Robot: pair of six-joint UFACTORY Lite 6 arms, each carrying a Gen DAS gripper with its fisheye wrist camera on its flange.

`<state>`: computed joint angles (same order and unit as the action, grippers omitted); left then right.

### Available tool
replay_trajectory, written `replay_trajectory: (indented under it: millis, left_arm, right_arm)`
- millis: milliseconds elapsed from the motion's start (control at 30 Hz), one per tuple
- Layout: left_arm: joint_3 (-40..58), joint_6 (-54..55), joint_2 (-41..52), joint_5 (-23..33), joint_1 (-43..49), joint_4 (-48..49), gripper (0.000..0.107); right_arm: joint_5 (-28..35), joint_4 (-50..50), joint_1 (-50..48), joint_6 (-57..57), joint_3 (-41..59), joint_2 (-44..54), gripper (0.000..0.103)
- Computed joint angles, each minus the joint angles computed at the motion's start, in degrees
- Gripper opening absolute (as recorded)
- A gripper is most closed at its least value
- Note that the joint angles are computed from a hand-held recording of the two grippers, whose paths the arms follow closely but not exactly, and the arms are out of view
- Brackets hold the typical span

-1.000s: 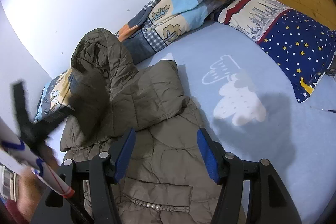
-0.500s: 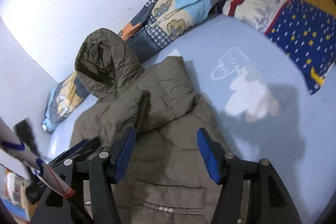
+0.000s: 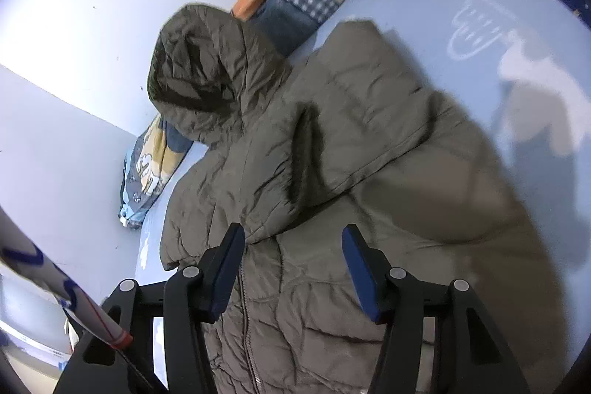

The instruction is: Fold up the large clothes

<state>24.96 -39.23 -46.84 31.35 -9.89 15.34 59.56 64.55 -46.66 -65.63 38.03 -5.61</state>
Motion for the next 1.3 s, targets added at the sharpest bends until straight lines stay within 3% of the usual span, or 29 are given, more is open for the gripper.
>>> replay_trajectory:
  millis: [200, 233, 267, 300, 400, 567, 700, 767, 833, 933, 1033, 1300]
  left_arm:
    - [0.2, 6.6, -1.3, 0.7, 0.4, -5.3, 0.073]
    - [0.3, 8.6, -1.1, 0.5, 1.1, -7.1, 0.073]
    - [0.1, 9.4, -1.2, 0.6, 1.6, -7.7, 0.073]
    - [0.1, 9.3, -0.8, 0.2, 1.8, -7.6, 0.073]
    - [0.4, 9.2, 0.7, -0.7, 2.1, -8.0, 0.073]
    - [0.3, 4.2, 1.9, -0.8, -1.2, -3.6, 0.073]
    - [0.5, -0.5, 3.6, -0.7, -4.3, 0.8, 0.073]
    - [0.5, -2.5, 4.1, -0.8, -5.3, 3.3, 0.073]
    - [1.1, -6.3, 5.9, -1.1, -6.7, 7.3, 0.073]
    - [2.8, -10.8, 9.7, -1.9, -8.9, 12.7, 0.073]
    - [5.2, -13.7, 14.4, -3.7, -9.8, 17.4, 0.073]
    - [11.1, -31.3, 33.1, -11.5, -8.6, 37.9, 0.073]
  right_arm:
    - [-7.1, 12.0, 8.6, -0.1, 0.8, 8.7, 0.061]
    - [-7.8, 13.7, 9.7, 0.1, 1.3, 9.7, 0.056]
    - [-8.7, 15.0, 10.7, 0.0, 1.7, 10.1, 0.045]
    - [-9.3, 15.6, 11.5, 0.0, 2.3, 10.3, 0.022]
    - [-15.6, 12.9, 14.6, 3.4, 4.1, 7.3, 0.018]
    - [-29.7, 4.0, 18.4, 7.7, 6.0, 1.9, 0.018]
    - [-30.0, 1.2, 18.9, 6.3, 9.6, 10.5, 0.021]
    - [-28.3, -0.2, 17.6, 6.3, 10.2, 10.1, 0.026]
    - [-26.6, -3.2, 16.0, 8.5, 10.3, 6.4, 0.035]
    - [-27.1, -6.0, 15.7, 10.5, 8.5, -3.1, 0.035]
    - [-26.9, -7.7, 17.8, 10.8, 9.2, -6.6, 0.035]
    - [-36.1, -16.0, 29.9, 17.3, 14.9, 4.4, 0.035]
